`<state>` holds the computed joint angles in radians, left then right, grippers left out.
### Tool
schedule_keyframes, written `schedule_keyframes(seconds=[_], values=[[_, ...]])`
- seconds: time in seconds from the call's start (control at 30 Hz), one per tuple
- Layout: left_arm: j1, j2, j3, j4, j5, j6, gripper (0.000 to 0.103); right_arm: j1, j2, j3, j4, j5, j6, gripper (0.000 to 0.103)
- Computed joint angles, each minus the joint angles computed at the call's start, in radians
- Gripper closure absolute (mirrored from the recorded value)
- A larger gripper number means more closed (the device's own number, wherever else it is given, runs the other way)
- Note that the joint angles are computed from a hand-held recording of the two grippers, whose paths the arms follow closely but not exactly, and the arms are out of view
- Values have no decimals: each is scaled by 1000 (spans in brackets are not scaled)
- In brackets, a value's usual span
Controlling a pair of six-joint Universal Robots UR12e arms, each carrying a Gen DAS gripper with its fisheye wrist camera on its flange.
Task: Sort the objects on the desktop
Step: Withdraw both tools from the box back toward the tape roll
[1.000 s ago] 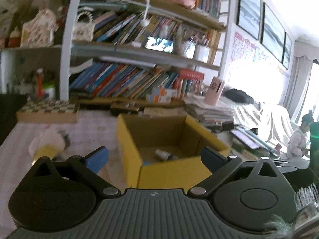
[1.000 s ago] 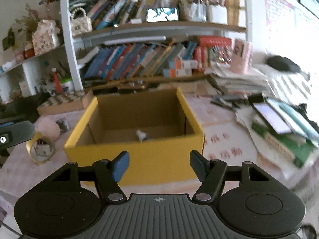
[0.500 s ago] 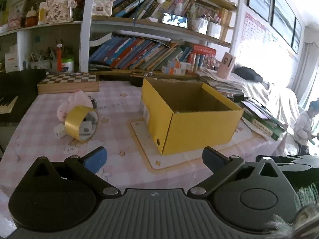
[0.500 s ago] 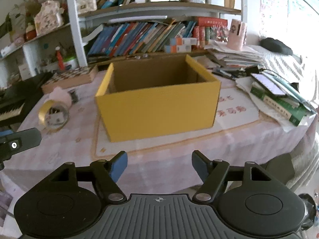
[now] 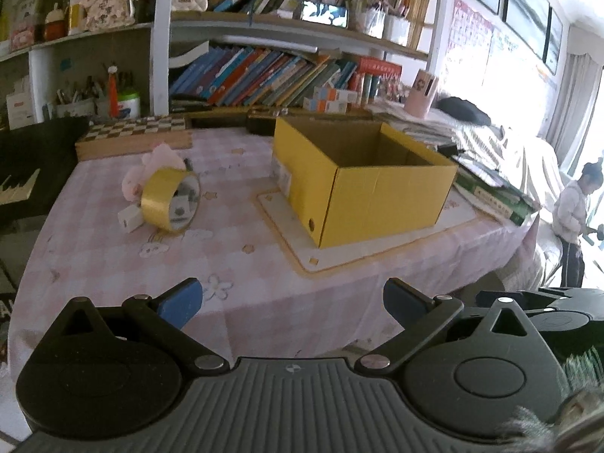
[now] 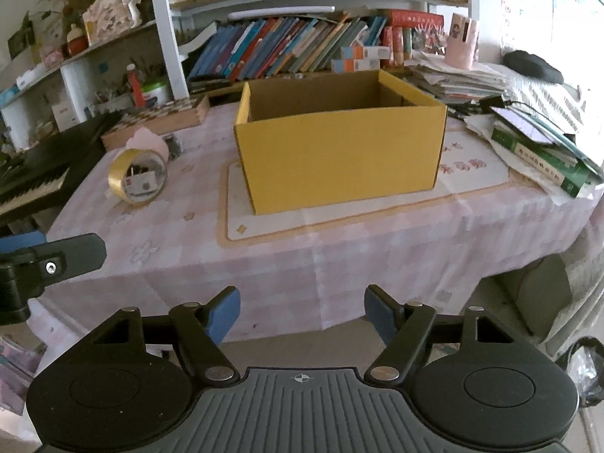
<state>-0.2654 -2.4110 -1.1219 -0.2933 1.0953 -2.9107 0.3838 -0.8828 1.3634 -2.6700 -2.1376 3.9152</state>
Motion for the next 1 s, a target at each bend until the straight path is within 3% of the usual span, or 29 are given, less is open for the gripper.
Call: schedule_keyframes(seconds=[0.27,0.77,1.0], values=[[12,13,-24,8,1,-2,0,11,9,-17,8,26,-16,22],[35,17,-37,40,23,-46,0,19,48,-80,-8,66,-93,22],[42,13,-29,39,73,-74,0,19,75,-125,-26,95,-161,22]])
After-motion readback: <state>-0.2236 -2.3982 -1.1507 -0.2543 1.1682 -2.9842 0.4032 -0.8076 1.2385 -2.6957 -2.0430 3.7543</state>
